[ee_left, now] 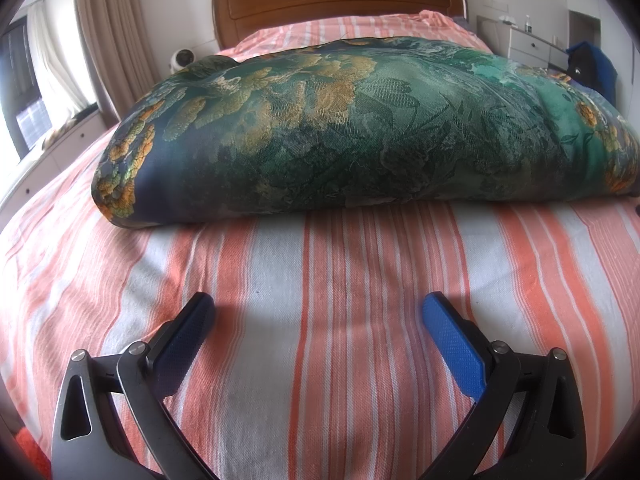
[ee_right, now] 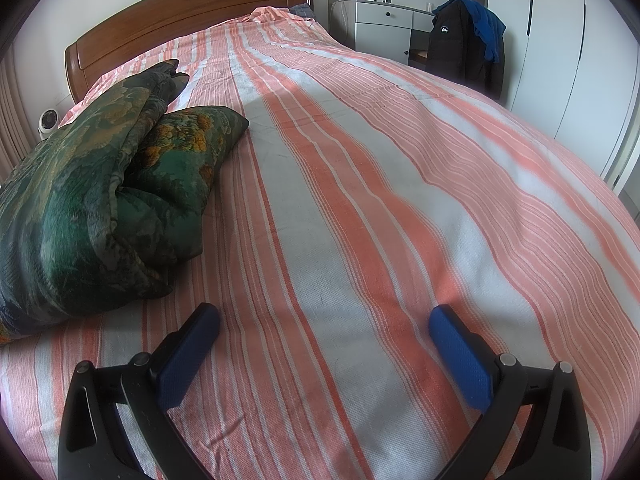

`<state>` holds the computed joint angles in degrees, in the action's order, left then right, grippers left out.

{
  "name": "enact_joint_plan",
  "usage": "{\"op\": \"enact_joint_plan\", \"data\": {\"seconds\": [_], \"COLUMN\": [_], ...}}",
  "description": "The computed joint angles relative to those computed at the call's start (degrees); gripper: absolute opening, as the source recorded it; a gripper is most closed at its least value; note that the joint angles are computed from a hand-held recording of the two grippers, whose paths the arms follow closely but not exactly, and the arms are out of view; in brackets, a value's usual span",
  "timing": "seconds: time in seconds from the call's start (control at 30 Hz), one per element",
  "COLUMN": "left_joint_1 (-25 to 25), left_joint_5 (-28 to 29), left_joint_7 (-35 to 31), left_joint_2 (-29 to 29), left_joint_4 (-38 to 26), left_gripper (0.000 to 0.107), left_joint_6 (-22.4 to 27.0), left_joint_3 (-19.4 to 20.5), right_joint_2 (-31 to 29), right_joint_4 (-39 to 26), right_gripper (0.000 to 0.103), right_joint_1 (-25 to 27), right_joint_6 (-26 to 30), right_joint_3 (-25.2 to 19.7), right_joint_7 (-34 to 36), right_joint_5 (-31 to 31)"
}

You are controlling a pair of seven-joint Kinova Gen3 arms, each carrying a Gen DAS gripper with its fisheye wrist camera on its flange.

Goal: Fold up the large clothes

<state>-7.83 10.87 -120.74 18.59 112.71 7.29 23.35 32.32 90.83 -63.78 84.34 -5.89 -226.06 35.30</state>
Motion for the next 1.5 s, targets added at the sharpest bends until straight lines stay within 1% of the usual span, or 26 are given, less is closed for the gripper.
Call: {"op": "enact_joint_plan", "data": {"seconds": [0.1,0.3,0.43,0.6,0.73,0.8,0.9,1.0,1.17,1.23,1.33,1.5], "left_joint_1": [-0.6,-4.6,-5.0,-3.1,-2.0,-0.8,-0.1,-1.2,-1.3,-1.8,-3.2,-4.4], "left_joint_5": [0.2,0.5,0.7,2.0,3.8,4.4,5.3,7.6,11.1,13.4,17.6,22.5], "left_joint_7": [-0.2,-1.3,-1.6,-2.9,-4.6,-4.8,-6.3,-10.3,-14.7,-16.6,-19.7,-22.8], "left_joint_2": [0.2,1.0,1.2,1.3,1.2,0.9,0.3,-0.3,-1.7,-2.1,-3.0,-3.3], "left_joint_4": [0.1,0.5,-0.5,-2.5,-3.4,-3.9,-5.5,-7.3,-8.0,-8.2,-8.2,-10.4], "left_gripper": [0.103,0.103,0.103,0.103,0.103,0.103,0.103,0.103,0.103,0.103,0.103,0.103], "left_joint_6": [-0.3,-1.2,0.6,3.7,4.9,6.1,10.1,15.0,19.2,20.2,21.9,26.0], "left_joint_3": [0.7,4.6,4.6,2.1,0.4,-1.1,-2.9,-3.7,-6.6,-7.6,-8.8,-12.3], "right_joint_2": [0.0,0.0,0.0,0.0,0.0,0.0,0.2,0.3,-0.3,-0.6,-1.7,-6.5], "right_joint_4": [0.0,0.0,0.0,0.0,0.0,0.0,-0.1,-0.8,-0.1,0.1,1.7,7.8], "right_gripper": [0.103,0.103,0.103,0.103,0.103,0.103,0.103,0.103,0.103,0.103,0.103,0.103], "right_joint_1": [0.0,0.0,0.0,0.0,0.0,-0.1,0.0,0.7,0.7,1.1,1.5,2.6], "right_joint_6": [0.0,0.0,0.0,0.0,0.0,0.0,0.2,0.4,-0.4,-0.7,-2.5,-9.2], "right_joint_3": [0.0,0.0,0.0,0.0,0.0,0.0,0.0,-0.1,0.0,-0.1,-0.4,-2.1], "right_joint_7": [0.0,0.0,0.0,0.0,0.0,-0.1,0.1,1.7,1.5,2.0,2.6,4.3], "right_joint_5": [0.0,0.0,0.0,0.0,0.0,0.1,0.1,-0.7,-0.7,-0.9,-0.3,1.9]}}
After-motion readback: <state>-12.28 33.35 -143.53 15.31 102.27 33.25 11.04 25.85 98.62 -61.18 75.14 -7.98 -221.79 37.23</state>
